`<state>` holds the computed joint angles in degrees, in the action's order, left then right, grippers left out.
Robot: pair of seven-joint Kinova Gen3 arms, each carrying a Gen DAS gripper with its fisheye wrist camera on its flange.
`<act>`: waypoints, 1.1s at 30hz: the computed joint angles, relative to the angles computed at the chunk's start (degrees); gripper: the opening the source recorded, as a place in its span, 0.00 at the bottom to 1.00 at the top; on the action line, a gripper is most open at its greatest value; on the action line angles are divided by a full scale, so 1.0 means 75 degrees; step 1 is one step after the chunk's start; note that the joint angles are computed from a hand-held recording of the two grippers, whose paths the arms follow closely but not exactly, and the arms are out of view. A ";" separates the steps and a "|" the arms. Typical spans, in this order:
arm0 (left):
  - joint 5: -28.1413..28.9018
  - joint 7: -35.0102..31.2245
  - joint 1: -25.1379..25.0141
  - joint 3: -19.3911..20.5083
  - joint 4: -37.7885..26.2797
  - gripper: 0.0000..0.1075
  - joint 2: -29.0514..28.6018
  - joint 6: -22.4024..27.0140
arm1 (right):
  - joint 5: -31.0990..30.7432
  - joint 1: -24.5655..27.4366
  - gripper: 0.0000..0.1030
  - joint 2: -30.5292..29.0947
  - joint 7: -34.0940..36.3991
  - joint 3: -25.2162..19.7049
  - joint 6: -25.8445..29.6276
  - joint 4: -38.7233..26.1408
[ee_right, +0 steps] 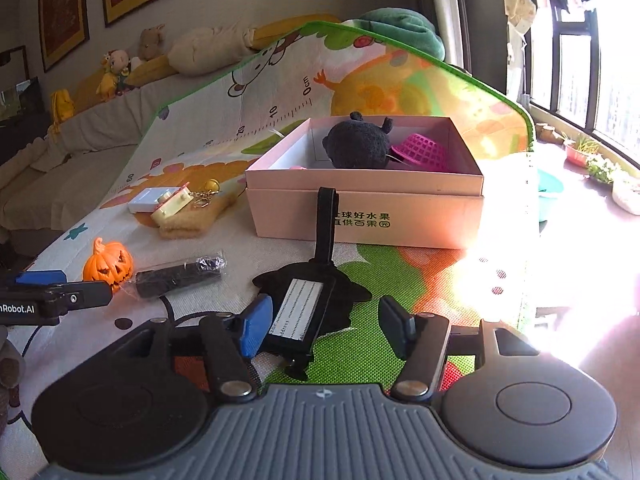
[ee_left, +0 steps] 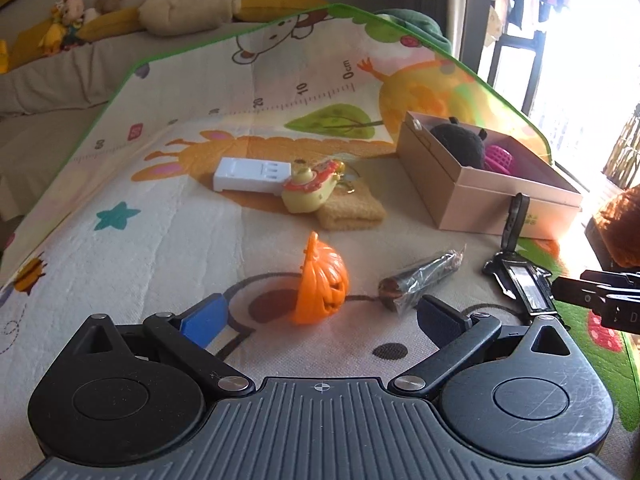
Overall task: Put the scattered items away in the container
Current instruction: 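Grasp the orange pumpkin with the left gripper while the right gripper holds the black tag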
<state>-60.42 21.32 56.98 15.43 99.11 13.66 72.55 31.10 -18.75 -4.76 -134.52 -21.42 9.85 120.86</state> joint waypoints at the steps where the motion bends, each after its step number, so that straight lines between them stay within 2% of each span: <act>1: -0.0036 -0.0006 -0.0032 -0.0031 -0.0002 0.95 0.0002 -0.0004 | 0.0217 0.0147 0.60 0.0026 -0.0271 -0.0156 -0.0001 0.0024; 2: -0.0056 -0.0038 -0.0063 -0.0054 -0.0020 0.94 0.0016 0.0014 | 0.0309 0.0167 0.60 0.0040 -0.0438 -0.0171 0.0001 0.0035; 3: -0.0062 -0.0135 -0.0090 -0.0071 -0.0076 0.88 0.0054 0.0074 | 0.0443 0.0243 0.61 0.0006 -0.0638 -0.0193 -0.0121 0.0092; 4: -0.0064 -0.0259 -0.0107 -0.0085 -0.0140 0.74 0.0097 0.0144 | 0.0510 0.0342 0.63 -0.0021 -0.0772 -0.0218 -0.0285 0.0167; 5: -0.0066 -0.0384 -0.0115 -0.0099 -0.0200 0.71 0.0136 0.0202 | 0.0452 0.0409 0.64 -0.0041 -0.0786 -0.0215 -0.0411 0.0227; 7: -0.0123 -0.0634 -0.0083 -0.0134 -0.0306 0.78 0.0235 0.0367 | 0.0048 0.0388 0.66 -0.0060 -0.0487 -0.0091 -0.0550 0.0286; 10: -0.0267 -0.1115 0.0091 -0.0173 -0.0465 0.86 0.0426 0.0842 | -0.0879 -0.0178 0.70 -0.0072 0.0302 0.0593 -0.0693 0.0350; 12: -0.0336 -0.1383 0.0257 -0.0239 -0.0608 0.88 0.0580 0.1371 | -0.1500 -0.0720 0.74 -0.0076 0.0848 0.1194 -0.0768 0.0387; 14: -0.0271 -0.1651 0.0329 -0.0284 -0.0664 0.89 0.0613 0.1710 | -0.1959 -0.0973 0.76 -0.0071 0.1216 0.1486 -0.0779 0.0389; 18: 0.0121 -0.2336 0.1209 -0.1429 -0.0952 0.90 0.0916 0.2644 | -0.2826 -0.1521 0.80 -0.0047 0.2006 0.2079 -0.0756 0.0374; 19: 0.0142 -0.2299 0.1286 -0.1546 -0.0869 0.90 0.0883 0.2702 | -0.2982 -0.1575 0.81 -0.0048 0.2162 0.2139 -0.0765 0.0378; 21: 0.0221 -0.1853 0.1197 -0.1355 -0.0651 0.91 0.0522 0.2446 | -0.3113 -0.1349 0.83 -0.0045 0.2266 0.1925 -0.0782 0.0380; 24: 0.0189 -0.0994 0.0399 -0.0340 -0.0120 0.91 -0.0147 0.1514 | -0.3393 -0.1170 0.83 -0.0043 0.2515 0.1767 -0.0787 0.0378; 26: 0.0106 -0.0890 -0.0125 0.0200 0.0117 0.91 -0.0314 0.0912 | -0.3588 -0.1065 0.83 -0.0031 0.2689 0.1676 -0.0769 0.0363; 30: 0.0064 -0.1380 -0.0205 0.0087 -0.0048 0.91 0.0069 0.0612 | -0.3680 -0.0484 0.83 0.0000 0.2729 0.1114 -0.0696 0.0308; 32: 0.0177 -0.1401 -0.0383 -0.0030 0.0055 0.78 0.0032 0.0198 | -0.3640 -0.0262 0.83 0.0008 0.2656 0.0899 -0.0684 0.0296; 33: 0.0258 -0.1409 -0.0496 -0.0081 0.0122 0.68 -0.0010 -0.0029 | -0.3639 -0.0211 0.83 0.0011 0.2637 0.0851 -0.0668 0.0288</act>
